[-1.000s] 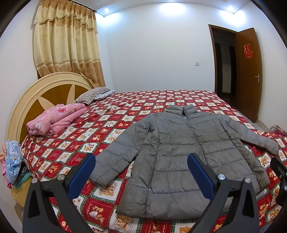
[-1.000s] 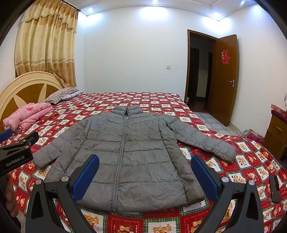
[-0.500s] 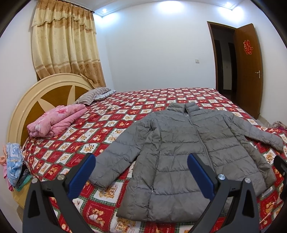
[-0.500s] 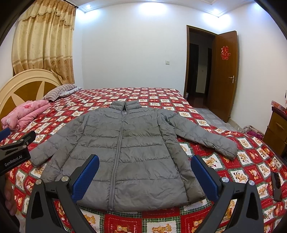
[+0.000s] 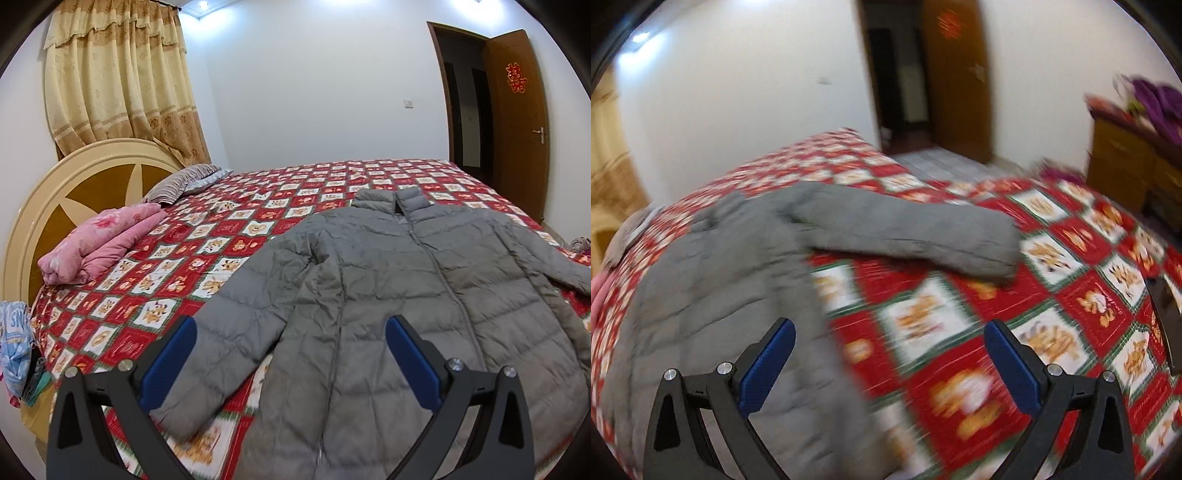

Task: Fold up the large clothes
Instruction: 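Grasp the sleeve cuff with the right gripper and fold it across the jacket body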

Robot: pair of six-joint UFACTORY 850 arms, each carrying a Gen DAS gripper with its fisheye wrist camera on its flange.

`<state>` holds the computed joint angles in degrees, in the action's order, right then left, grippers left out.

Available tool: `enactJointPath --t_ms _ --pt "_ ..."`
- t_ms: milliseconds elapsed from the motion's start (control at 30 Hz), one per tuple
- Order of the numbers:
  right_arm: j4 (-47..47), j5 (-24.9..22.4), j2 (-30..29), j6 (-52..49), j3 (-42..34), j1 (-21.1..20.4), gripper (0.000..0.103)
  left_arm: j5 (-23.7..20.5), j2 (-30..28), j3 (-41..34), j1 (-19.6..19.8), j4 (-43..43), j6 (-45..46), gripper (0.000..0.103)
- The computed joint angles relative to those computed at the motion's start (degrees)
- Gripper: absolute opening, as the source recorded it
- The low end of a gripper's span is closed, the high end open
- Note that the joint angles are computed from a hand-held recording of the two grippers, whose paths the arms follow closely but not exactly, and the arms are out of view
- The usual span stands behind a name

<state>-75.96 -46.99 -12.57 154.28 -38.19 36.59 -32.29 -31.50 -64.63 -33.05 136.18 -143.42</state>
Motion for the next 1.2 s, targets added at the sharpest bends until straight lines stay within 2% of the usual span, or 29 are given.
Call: enactJointPath --t_ms 133,200,267,333,400,433,500,533,667,733,967,1200 --pt "-2.60 6.98 2.74 5.16 5.15 -9.13 0.101 2.44 -4.53 -6.16 0.65 -6.48 6.54 0.103" --pt "-3.37 8.76 3.26 5.64 6.31 -12.31 0.100 2.91 -6.41 -8.71 0.82 -9.80 10.16 0.103" --pt "-4.53 10.78 3.18 5.87 6.76 -15.05 0.090 2.81 -8.57 -11.51 0.90 -13.91 14.98 0.103" --pt "-6.22 13.60 2.95 6.31 6.96 -17.68 0.086 3.24 -10.43 -14.13 1.03 -17.74 19.17 0.103" --pt "-9.75 16.32 2.68 8.43 7.13 -19.52 0.075 4.56 -12.38 -17.08 1.29 -22.89 24.38 0.103" --pt "-11.71 17.76 2.47 9.67 7.09 -20.14 0.064 5.27 -13.19 -18.32 1.43 -25.36 26.79 0.103" --pt "-13.57 17.79 2.24 9.26 6.86 -20.37 0.050 6.13 -14.27 -19.89 1.59 -29.11 30.38 0.103" --pt "-15.76 18.65 2.18 10.21 6.73 -20.73 0.035 6.40 -14.60 -20.38 1.68 -30.32 31.60 0.103" --pt "-13.11 15.99 2.48 4.05 5.33 -20.06 0.017 7.28 -14.92 -21.22 2.14 -31.93 34.08 0.103" --pt "-10.37 13.54 2.87 -0.61 4.20 -19.52 0.015 7.41 -14.54 -21.22 2.47 -31.55 34.45 0.103" --pt "-3.72 3.07 2.54 -19.71 -5.35 -15.62 0.012 7.09 -14.29 -23.50 4.15 -29.95 34.00 0.103" --pt "-3.65 -1.05 -3.97 -34.03 -19.66 -10.73 0.011 6.43 -15.83 -26.90 5.09 -30.93 35.25 0.103"
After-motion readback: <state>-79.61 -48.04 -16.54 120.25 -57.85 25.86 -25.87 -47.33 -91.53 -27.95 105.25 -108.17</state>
